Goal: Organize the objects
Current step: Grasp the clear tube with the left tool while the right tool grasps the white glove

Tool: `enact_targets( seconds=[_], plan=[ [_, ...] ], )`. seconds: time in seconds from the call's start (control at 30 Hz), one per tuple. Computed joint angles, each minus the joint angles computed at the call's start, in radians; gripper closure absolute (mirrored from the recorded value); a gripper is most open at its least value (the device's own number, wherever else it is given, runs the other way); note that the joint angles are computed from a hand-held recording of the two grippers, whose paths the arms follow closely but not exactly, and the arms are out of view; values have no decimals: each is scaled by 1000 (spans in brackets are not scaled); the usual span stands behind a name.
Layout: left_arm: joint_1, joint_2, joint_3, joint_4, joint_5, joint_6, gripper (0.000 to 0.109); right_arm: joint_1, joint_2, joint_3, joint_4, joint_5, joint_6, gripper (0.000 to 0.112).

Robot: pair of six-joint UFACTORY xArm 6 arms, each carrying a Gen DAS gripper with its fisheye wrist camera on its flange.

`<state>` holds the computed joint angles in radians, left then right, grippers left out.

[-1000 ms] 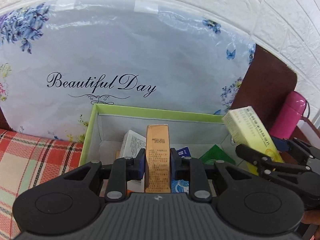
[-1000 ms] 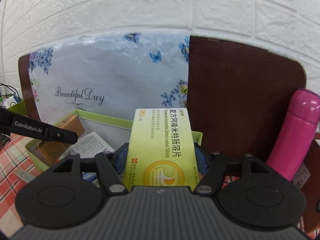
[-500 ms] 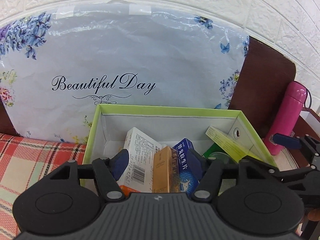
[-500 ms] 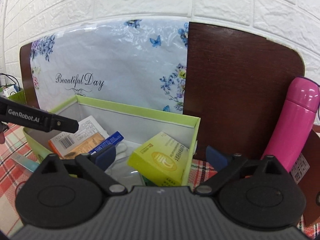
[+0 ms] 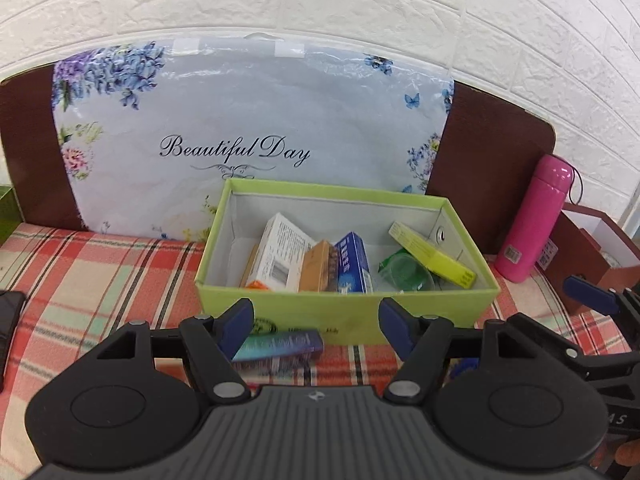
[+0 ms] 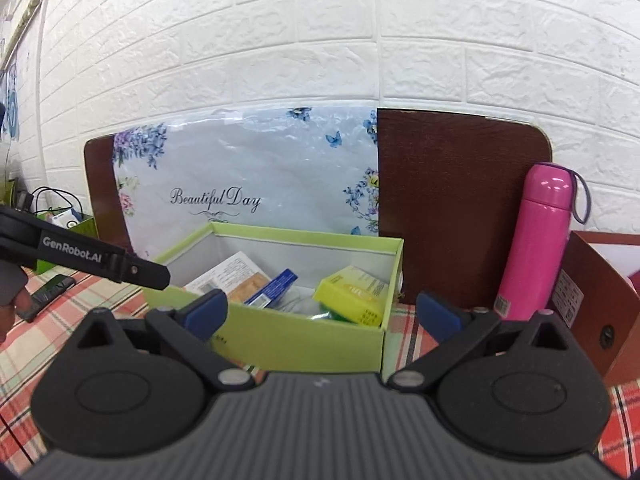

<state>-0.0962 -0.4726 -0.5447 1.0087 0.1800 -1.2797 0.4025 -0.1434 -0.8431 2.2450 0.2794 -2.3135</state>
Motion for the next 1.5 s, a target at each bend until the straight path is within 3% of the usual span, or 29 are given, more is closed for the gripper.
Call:
enact_targets(
  seconds=[0.37, 0.67, 0.87, 1.1, 1.2, 1.3, 1.37, 1.43, 1.5],
  plan=[
    [-82, -169, 145, -89, 46, -12, 36, 11, -239, 240, 88, 3, -89, 9],
    [-119, -322, 285, -187, 75, 10, 36, 33, -318, 344, 79, -7, -34, 9],
    [-148, -420, 377, -201, 121, -14, 36, 62, -293, 364, 87, -17, -36, 9],
    [-145, -503, 462, -286, 137, 47, 36, 112, -109, 248, 104, -36, -52, 13],
    [-142, -524, 481, -298, 134, 73, 36, 132, -36, 201, 39, -39, 21, 22],
    [-133, -528, 498, -326, 94, 112, 36, 141, 17, 165, -5, -40, 71, 46],
    [-127, -517, 505, -330, 51, 131, 36, 130, 11, 165, 15, -23, 41, 93],
    [-118, -489, 503, -317, -4, 140, 36, 99, -30, 196, -30, 27, 118, 96],
    [-103, -432, 486, -259, -77, 106, 37, 72, -76, 221, 6, 49, 85, 97]
  ],
)
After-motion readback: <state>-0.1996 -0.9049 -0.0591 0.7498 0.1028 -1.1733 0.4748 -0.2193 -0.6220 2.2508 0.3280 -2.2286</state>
